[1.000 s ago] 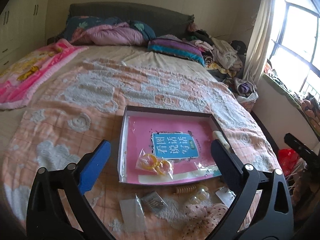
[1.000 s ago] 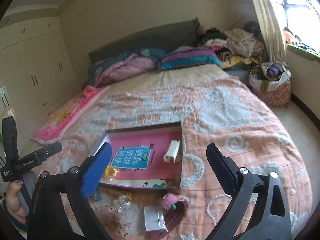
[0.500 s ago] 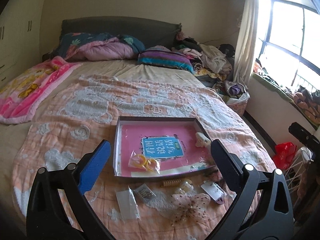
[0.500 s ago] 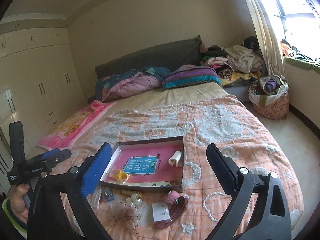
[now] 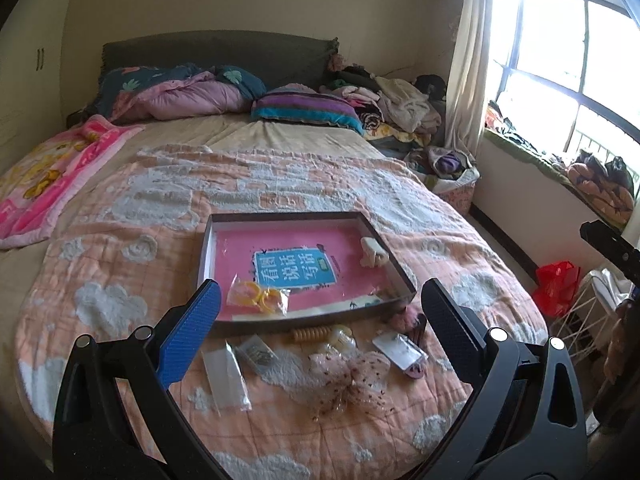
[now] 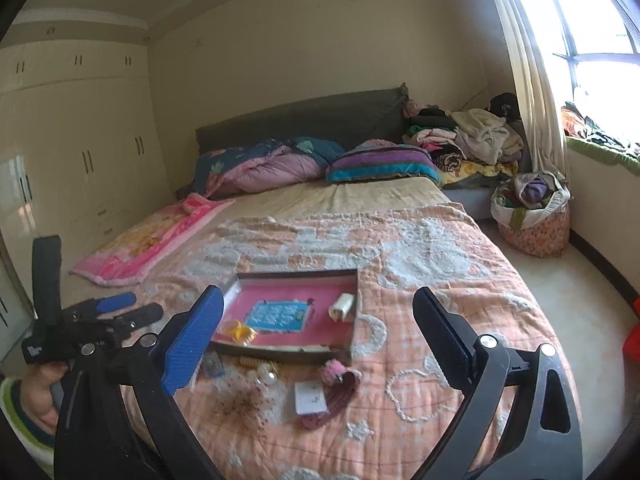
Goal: Organize jewelry
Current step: 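Withdraw both open tools from the tray back over the bed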
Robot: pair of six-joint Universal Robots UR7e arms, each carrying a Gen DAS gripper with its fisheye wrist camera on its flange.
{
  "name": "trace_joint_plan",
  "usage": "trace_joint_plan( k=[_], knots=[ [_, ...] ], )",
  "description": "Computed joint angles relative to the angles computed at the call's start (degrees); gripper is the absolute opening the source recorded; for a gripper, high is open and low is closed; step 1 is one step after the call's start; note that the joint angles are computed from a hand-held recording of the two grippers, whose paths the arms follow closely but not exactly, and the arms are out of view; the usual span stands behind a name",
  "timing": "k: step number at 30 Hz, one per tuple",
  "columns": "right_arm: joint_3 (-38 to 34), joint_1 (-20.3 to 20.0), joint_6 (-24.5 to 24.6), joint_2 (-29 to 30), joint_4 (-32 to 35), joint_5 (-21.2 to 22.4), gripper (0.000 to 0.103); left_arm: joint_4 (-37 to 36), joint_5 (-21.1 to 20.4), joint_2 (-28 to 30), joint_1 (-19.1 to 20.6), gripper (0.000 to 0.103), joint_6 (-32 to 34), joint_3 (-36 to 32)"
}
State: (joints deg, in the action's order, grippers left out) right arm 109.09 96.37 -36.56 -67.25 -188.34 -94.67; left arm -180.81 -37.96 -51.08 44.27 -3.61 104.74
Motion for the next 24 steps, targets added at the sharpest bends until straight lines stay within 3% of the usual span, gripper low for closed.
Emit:
trace_joint_plan(
  k=[10, 24],
  knots=[
    [2.7, -1.9, -1.6, -0.4, -1.1, -1.5, 0.095, 4.1, 0.9, 1.6, -0.3, 0.094, -0.6, 0.9],
    [1.9, -6.0, 0.1, 0.7, 1.9, -2.2, 0.095, 10.3, -1.9, 4.4, 0.8, 0.094, -5.2, 1.6]
  ],
)
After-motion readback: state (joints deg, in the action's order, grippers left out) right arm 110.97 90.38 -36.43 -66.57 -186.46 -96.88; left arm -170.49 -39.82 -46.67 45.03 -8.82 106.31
